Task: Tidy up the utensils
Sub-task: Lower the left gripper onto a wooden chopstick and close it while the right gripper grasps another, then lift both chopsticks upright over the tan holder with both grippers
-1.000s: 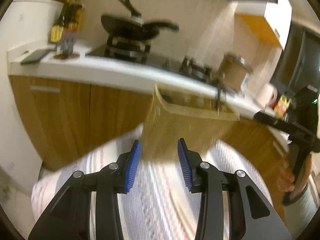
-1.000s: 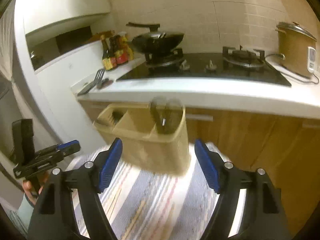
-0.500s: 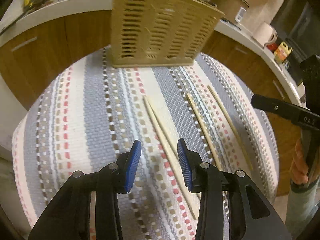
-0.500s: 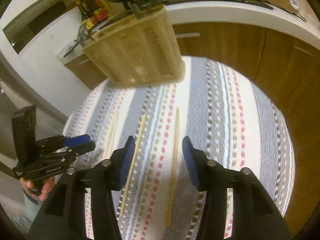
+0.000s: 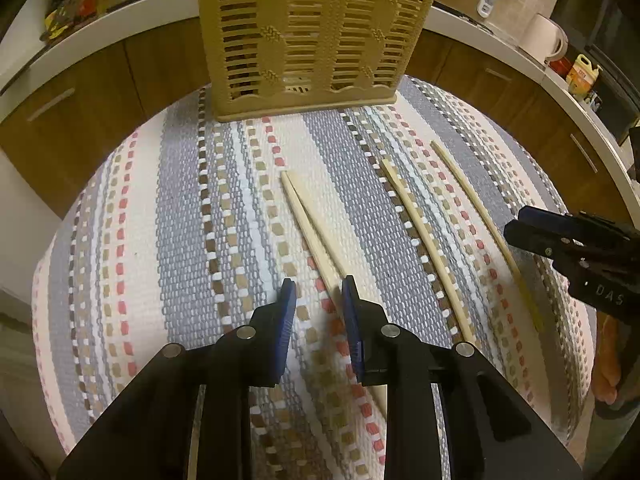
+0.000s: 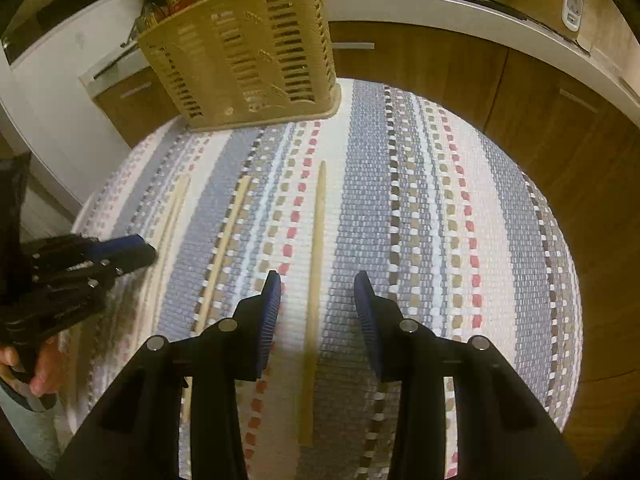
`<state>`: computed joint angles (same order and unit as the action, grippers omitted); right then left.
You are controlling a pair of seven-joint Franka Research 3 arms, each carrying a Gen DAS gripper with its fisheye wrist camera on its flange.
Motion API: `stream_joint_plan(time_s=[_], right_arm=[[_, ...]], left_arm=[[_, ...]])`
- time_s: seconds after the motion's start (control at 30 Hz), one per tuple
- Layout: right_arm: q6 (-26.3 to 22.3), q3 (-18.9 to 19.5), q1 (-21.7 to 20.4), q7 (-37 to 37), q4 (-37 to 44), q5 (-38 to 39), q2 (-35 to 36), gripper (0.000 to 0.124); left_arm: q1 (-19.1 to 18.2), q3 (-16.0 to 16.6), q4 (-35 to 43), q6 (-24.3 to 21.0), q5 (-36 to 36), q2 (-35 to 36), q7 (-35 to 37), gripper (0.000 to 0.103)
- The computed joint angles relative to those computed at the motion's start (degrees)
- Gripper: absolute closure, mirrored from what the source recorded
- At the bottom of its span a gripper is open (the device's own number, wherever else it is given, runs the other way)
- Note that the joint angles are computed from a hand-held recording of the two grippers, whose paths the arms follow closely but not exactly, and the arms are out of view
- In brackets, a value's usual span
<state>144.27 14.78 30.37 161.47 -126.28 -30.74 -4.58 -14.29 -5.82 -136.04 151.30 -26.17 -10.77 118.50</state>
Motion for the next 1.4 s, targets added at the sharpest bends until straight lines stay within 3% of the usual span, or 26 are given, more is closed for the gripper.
stream_joint_plan(time_s=[0.23, 0.4, 0.53, 0.67, 0.87, 0.93, 1.03, 1.13, 1.2, 1.33, 1.4], right_arm=[[-2.42, -1.69, 0.36, -10.27, 3.29, 9.10, 2.88, 0.091], [-4.64, -3.13, 0.05, -16.75, 6.53, 16.00, 4.84, 0.095], [-10.90, -3.62, 0.79, -19.98, 12.70, 16.45, 8.69, 0.096], [-20.89, -4.31, 2.77, -23.20, 20.93, 15.68, 13.43, 0.101], [-25.50, -5.65, 4.04, -26.43, 26.29, 18.50, 16.70, 0.115], [-25.47, -5.93, 4.22, -27.28, 26.66, 19.24, 16.98, 0.119], [-25.52, -6.34, 4.55, -27.76, 27.26, 19.19, 17.39, 0.119], [-23.64, -6.55, 4.55, -28.03, 25.86, 19.21, 16.51, 0.120], [-19.89, -6.54, 4.20, -27.46, 22.97, 19.84, 14.48, 0.120], [-9.22, -5.98, 3.12, -25.45, 14.98, 19.32, 8.14, 0.120], [-4.92, -5.29, 2.59, -23.72, 12.07, 17.26, 5.55, 0.120]], left_arm=[[1.28, -2.35, 5.26, -1.21, 7.58, 4.55, -6.42, 0.081], [2.40, -3.66, 8.00, -2.36, 12.90, 6.86, -9.85, 0.094], [2.68, -4.24, 8.72, -2.46, 15.28, 7.51, -10.46, 0.096], [3.16, -3.90, 10.52, -5.30, 12.65, 8.32, -8.88, 0.098], [5.01, -3.61, 14.95, -13.25, 9.62, 10.07, -4.80, 0.097], [5.34, -3.94, 17.47, -16.82, 11.45, 11.32, -5.38, 0.097], [5.44, -4.66, 19.09, -18.50, 13.45, 12.28, -5.57, 0.098], [5.16, -5.30, 19.22, -17.74, 15.31, 12.72, -6.57, 0.099], [5.21, -5.41, 18.08, -15.56, 14.06, 12.15, -6.78, 0.099], [5.60, -4.21, 12.81, -7.76, -0.41, 7.64, -0.01, 0.099], [4.86, -2.55, 10.93, -5.71, -10.91, 4.97, 6.26, 0.099]])
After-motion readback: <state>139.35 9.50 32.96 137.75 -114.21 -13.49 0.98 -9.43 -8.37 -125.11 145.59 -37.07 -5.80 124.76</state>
